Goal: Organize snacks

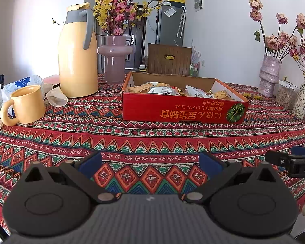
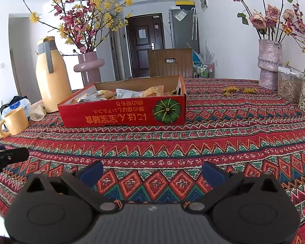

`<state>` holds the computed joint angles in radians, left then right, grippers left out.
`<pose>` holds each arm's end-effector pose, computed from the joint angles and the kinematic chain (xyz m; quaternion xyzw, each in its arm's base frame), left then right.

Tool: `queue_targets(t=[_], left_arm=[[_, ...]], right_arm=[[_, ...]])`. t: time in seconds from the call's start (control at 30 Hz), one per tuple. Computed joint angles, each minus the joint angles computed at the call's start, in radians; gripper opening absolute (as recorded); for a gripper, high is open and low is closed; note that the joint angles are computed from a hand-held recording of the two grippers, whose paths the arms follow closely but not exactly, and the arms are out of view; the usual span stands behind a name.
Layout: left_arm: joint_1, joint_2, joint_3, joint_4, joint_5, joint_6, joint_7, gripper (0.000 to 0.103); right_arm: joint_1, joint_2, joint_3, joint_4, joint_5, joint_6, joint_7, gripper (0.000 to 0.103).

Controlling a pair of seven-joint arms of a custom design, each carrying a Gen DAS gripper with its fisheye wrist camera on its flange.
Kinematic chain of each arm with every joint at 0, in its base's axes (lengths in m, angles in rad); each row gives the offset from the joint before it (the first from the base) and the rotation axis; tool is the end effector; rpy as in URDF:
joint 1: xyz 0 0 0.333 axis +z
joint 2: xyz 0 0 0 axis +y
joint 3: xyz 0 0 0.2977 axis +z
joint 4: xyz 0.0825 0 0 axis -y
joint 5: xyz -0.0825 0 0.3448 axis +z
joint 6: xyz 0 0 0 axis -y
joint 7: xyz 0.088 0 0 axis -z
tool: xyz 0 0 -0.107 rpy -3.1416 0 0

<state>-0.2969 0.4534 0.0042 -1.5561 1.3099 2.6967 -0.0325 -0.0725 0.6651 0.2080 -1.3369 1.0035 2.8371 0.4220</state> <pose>0.6389 -0.2267 0.4433 -0.6842 0.5230 -0.3334 0.3838 0.7258 0.0115 0.4201 -0.7043 0.5040 -0.2309 0.4434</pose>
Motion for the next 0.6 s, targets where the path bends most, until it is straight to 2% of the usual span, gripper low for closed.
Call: queue_targets(t=[0.6], left_arm=[[0.000, -0.005, -0.001, -0.004, 0.033, -0.003, -0.031, 0.103]], right_arm=[[-0.008, 0.003, 0.003, -0.008, 0.007, -0.018, -0.007, 0.103]])
